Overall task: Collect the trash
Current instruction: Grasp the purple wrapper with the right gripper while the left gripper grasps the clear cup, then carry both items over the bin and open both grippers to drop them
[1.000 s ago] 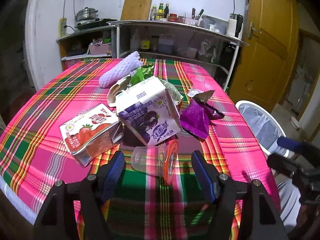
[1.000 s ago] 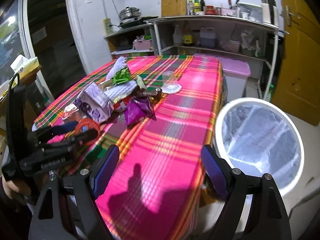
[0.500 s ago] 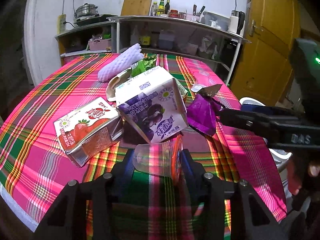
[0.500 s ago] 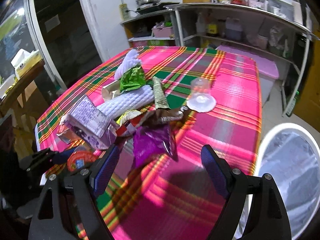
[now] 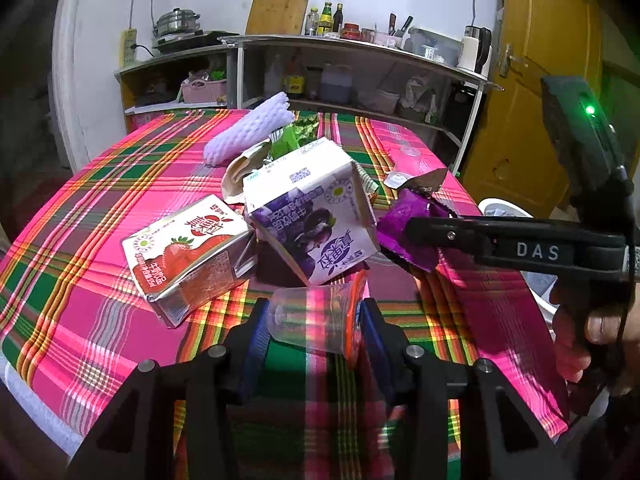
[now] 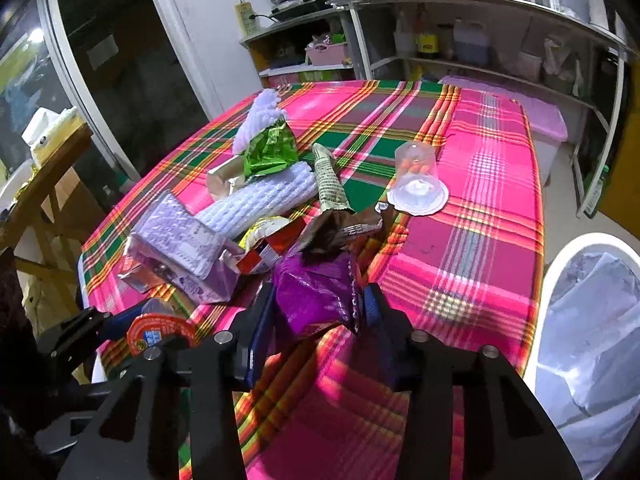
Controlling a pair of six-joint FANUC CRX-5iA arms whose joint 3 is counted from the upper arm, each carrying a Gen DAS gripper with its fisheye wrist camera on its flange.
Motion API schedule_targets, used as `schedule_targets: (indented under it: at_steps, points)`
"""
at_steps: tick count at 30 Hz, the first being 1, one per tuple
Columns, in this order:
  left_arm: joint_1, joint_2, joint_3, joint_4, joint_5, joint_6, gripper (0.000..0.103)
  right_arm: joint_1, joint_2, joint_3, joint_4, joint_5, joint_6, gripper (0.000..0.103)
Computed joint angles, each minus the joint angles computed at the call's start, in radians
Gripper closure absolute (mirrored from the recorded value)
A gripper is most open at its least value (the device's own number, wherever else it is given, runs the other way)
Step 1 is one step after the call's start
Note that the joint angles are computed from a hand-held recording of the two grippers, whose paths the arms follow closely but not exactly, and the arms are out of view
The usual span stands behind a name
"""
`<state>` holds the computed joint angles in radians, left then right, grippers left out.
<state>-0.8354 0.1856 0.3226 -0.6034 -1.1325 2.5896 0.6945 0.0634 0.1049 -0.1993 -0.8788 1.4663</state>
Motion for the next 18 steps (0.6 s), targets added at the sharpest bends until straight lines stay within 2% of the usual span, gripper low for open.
schedule_targets:
  at_steps: [10,18]
  points:
    - [-0.044,0.008,0.044,-0.037,-0.031,-0.004,0.058,-0.016,-0.137,-0.128,0.002,0.034,-0.063,0.058]
    - [-0.055,0.069,0.138,-0.004,0.005,-0.092,0.059,-0.070,-0.244,-0.231,0.049,0.067,-0.143,0.058]
